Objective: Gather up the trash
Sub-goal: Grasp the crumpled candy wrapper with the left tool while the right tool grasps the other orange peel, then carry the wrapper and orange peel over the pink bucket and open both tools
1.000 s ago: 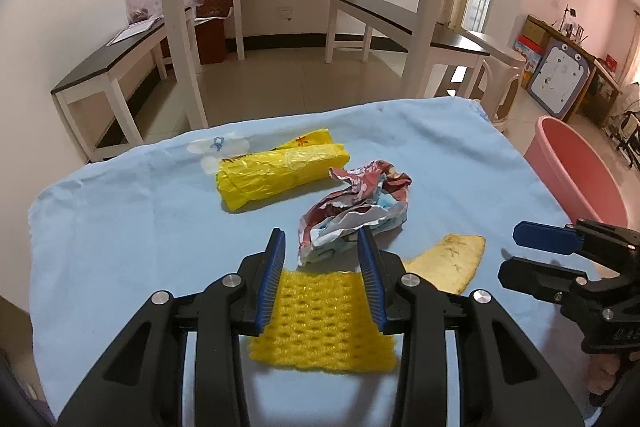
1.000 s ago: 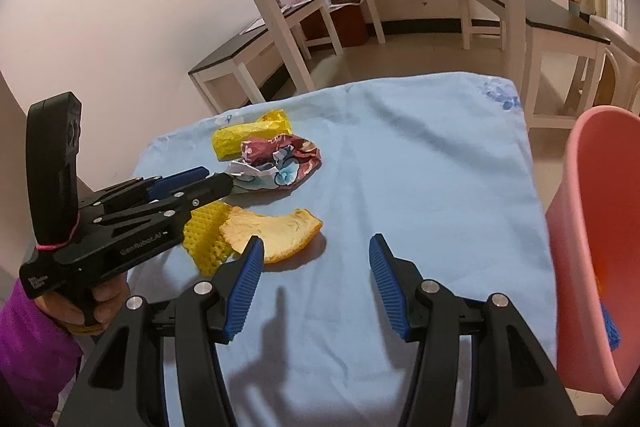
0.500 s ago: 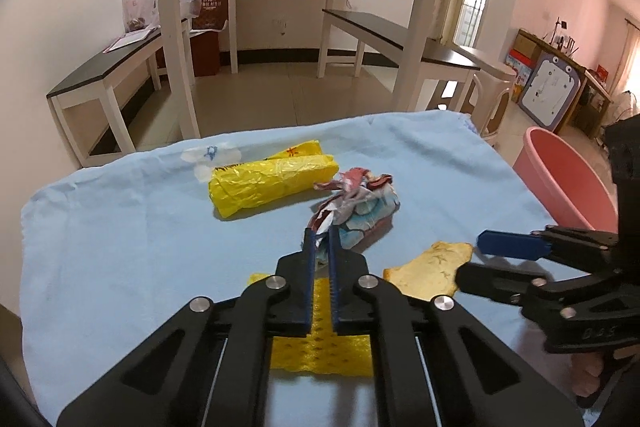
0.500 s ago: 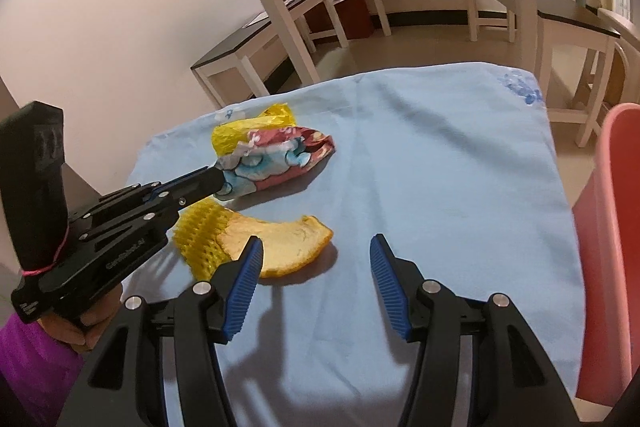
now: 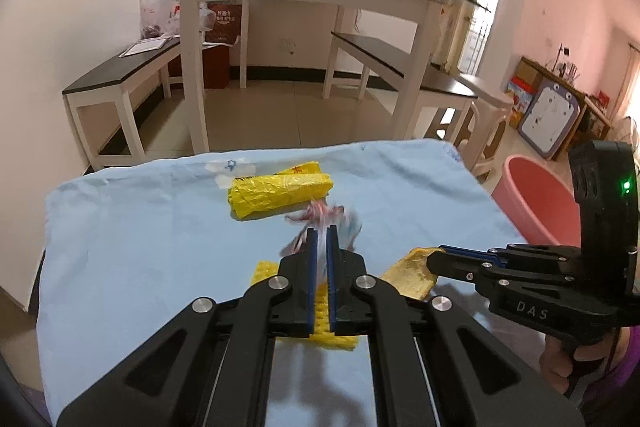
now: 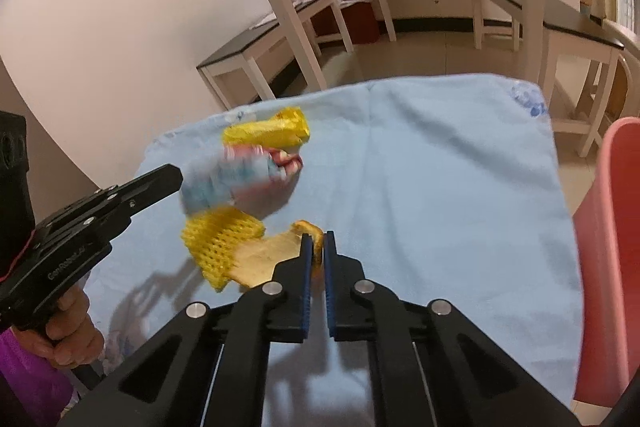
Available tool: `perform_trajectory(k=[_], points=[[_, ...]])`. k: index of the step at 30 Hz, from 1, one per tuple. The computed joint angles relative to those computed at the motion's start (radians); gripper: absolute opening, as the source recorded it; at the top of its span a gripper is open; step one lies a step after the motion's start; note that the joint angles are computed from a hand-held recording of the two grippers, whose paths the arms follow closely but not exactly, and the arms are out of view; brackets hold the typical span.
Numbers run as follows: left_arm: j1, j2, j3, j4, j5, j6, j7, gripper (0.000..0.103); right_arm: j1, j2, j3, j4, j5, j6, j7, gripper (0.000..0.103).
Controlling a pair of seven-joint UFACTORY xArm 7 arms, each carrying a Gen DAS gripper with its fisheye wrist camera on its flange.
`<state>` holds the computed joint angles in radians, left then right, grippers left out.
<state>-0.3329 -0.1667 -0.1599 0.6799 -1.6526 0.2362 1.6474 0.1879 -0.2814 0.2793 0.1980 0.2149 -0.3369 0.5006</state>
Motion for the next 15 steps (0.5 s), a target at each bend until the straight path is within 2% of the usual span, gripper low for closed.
perform_trajectory(k=[3,7,11,13,14,15], points=[[0.001,-0.053,0.004,-0.032,-0.011,0.013,-0.014,0.003,-0.040,-0.073,0.073,-0.030,0.048,0.020,-0.005,0.004],[0.001,-0.129,0.000,-0.080,-0.013,0.018,-0.038,0.003,-0.053,-0.171,0.102,-0.075,0.040,0.054,0.039,0.004],[-0.003,-0.158,0.017,-0.106,0.091,0.044,-0.158,0.003,-0.043,-0.303,0.100,-0.127,0.010,0.118,0.091,0.004],[-0.007,-0.153,0.032,-0.109,0.135,0.052,-0.216,0.004,-0.053,-0.366,0.122,-0.142,-0.005,0.159,0.117,0.004],[-0.011,-0.147,0.035,-0.108,0.156,0.047,-0.239,0.008,-0.061,-0.401,0.135,-0.148,-0.014,0.184,0.129,0.004],[-0.017,-0.132,0.035,-0.103,0.168,0.029,-0.252,0.018,-0.068,-0.425,0.149,-0.151,-0.023,0.202,0.145,0.004]])
